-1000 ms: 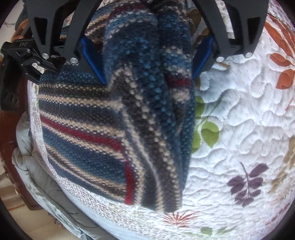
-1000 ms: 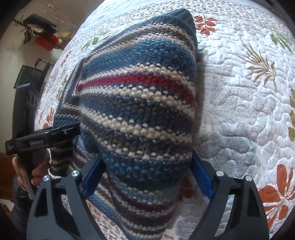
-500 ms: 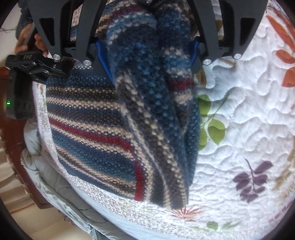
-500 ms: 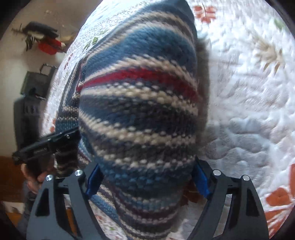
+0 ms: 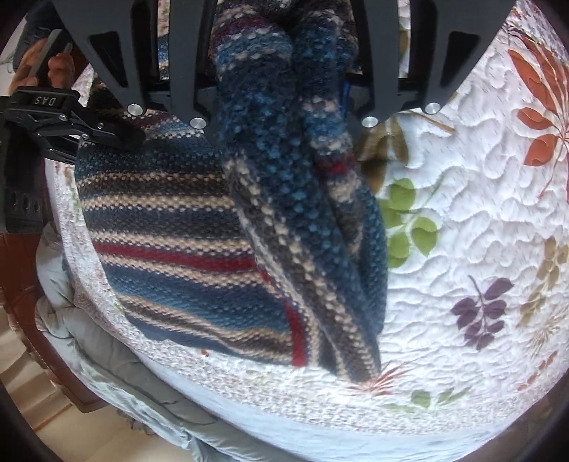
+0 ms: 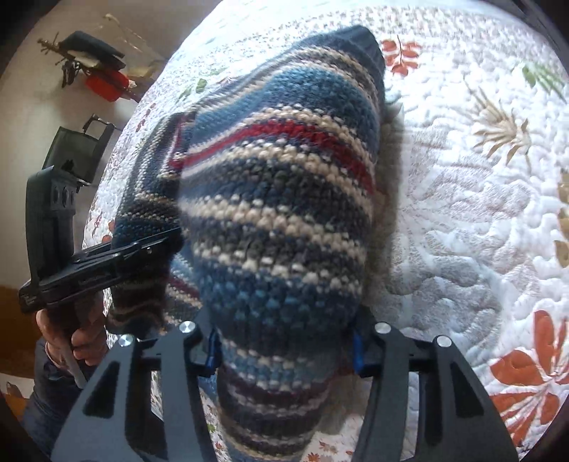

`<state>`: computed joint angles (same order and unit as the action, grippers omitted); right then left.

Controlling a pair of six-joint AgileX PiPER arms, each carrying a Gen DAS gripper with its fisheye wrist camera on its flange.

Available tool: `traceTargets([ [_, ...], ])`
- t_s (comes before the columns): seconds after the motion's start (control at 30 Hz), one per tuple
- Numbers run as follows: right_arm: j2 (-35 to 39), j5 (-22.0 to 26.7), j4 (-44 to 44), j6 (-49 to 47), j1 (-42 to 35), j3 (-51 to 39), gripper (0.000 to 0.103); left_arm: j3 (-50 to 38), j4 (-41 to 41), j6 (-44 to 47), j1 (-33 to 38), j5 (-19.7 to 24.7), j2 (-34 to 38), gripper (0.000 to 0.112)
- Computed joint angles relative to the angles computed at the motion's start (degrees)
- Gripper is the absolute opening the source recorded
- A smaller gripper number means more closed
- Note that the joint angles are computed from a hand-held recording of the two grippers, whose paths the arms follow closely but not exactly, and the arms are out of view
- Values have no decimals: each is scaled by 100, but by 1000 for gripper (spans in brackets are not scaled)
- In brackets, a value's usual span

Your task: Fold small clothes

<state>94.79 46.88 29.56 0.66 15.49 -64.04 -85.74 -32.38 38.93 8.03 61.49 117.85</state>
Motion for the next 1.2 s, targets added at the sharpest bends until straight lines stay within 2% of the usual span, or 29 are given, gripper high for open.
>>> traceTargets([
  [0.23,-755,260,-441,-22,-429,209,50,27,-462,-57,-283,318,-247,42],
  [0.43,-1555,796,-618,-570,-1466,422,50,259,-769,-312,-1060,126,-649,42],
  [0.53,-1727,947,-356,-1140,-2133,699,50,410,-801,-416,-1393,-64,-689,42],
  [0.7,-1361,971,689,-2639,-3419,1623,56,526,-408,-589,-1758,-412,-408,45],
  [0.87,-1498,973,1496,-3918,-4088,2544,61,822,-532,-129,-1444,-394,-372,52],
  [1.0,-2098,1275,1201,-3817,-4337,2750,64,1206,-625,-118,-1268,-313,-889,55],
  [1.1,-2611,1568,805,-3579,-4361,2746,64,1703,-650,254,-1003,-315,-1409,59],
  [1.2,-2969,1757,593,-3319,-4318,2803,60,2322,-468,244,-1175,-776,-1934,59],
])
